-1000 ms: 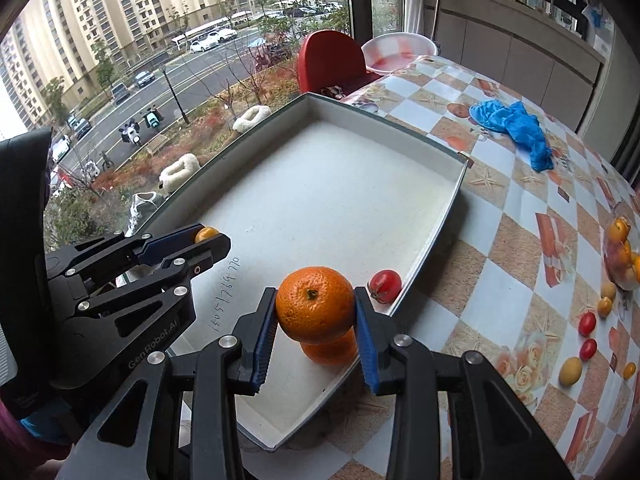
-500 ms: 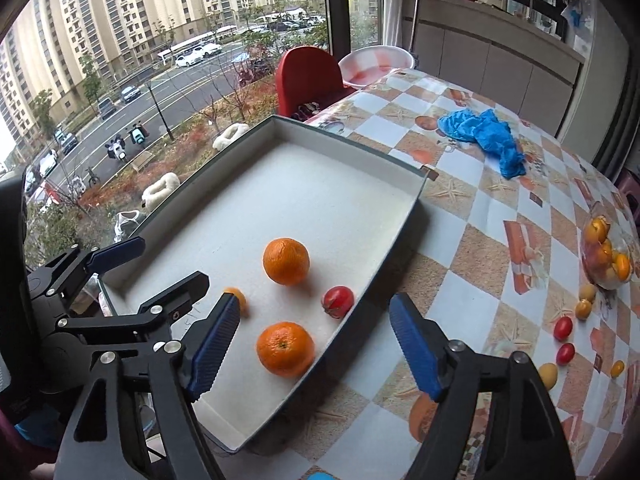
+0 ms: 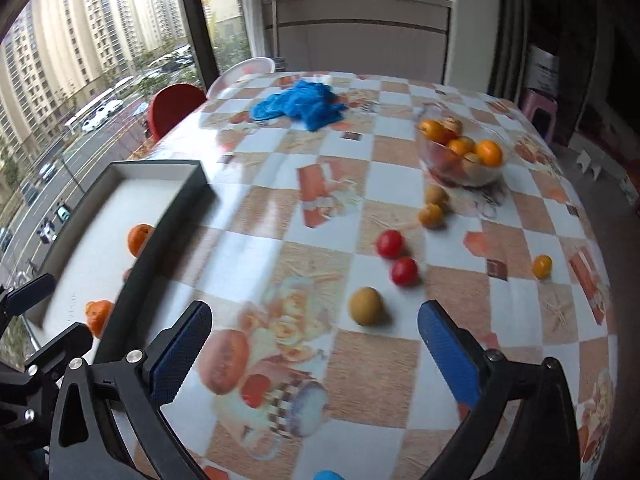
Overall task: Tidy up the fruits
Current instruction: 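Withdraw both tools from the tray back over the table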
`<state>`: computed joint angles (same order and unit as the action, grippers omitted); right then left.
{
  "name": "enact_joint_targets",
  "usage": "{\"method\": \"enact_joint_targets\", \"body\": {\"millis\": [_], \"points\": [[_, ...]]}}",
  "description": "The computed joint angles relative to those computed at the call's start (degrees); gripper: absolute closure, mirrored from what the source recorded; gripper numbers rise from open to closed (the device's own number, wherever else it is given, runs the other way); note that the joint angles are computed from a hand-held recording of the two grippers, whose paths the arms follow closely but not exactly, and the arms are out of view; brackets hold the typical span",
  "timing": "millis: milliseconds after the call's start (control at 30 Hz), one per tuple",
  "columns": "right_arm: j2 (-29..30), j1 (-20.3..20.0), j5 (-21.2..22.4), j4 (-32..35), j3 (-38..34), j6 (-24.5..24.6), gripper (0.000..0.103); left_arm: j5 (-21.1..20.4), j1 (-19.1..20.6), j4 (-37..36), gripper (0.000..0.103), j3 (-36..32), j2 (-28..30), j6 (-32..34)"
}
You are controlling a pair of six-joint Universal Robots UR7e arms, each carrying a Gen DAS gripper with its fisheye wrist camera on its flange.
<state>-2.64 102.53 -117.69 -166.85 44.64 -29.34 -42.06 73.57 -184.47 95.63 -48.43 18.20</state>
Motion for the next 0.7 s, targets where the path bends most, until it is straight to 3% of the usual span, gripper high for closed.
{"method": "enact_joint_targets", "body": {"millis": [233,400,567,700], "points": [[-4.09,-4.65,-5.29,-7.24,6.03,2.97,0.000,1.21,-1.73,3.76,0.021,-7.44,9.23,0.81],[-5.03,-7.05,-5.86,-10.94,7.50,3.78,0.000,3.87,-1.04,-0.11,0.021,-12.41,14.89,2.04],[-3.68,-7.35,-6.30,-12.46,6.21,1.70,0.000,5.07,0.17,2.06,0.021,-15.94,17.08,0.31],[-3.28,-7.27,-7.12,-12.66,5.78,0.88,0.000,3.20,0.97,2.55,0.020,-15.61,16.70,-1.96]]}}
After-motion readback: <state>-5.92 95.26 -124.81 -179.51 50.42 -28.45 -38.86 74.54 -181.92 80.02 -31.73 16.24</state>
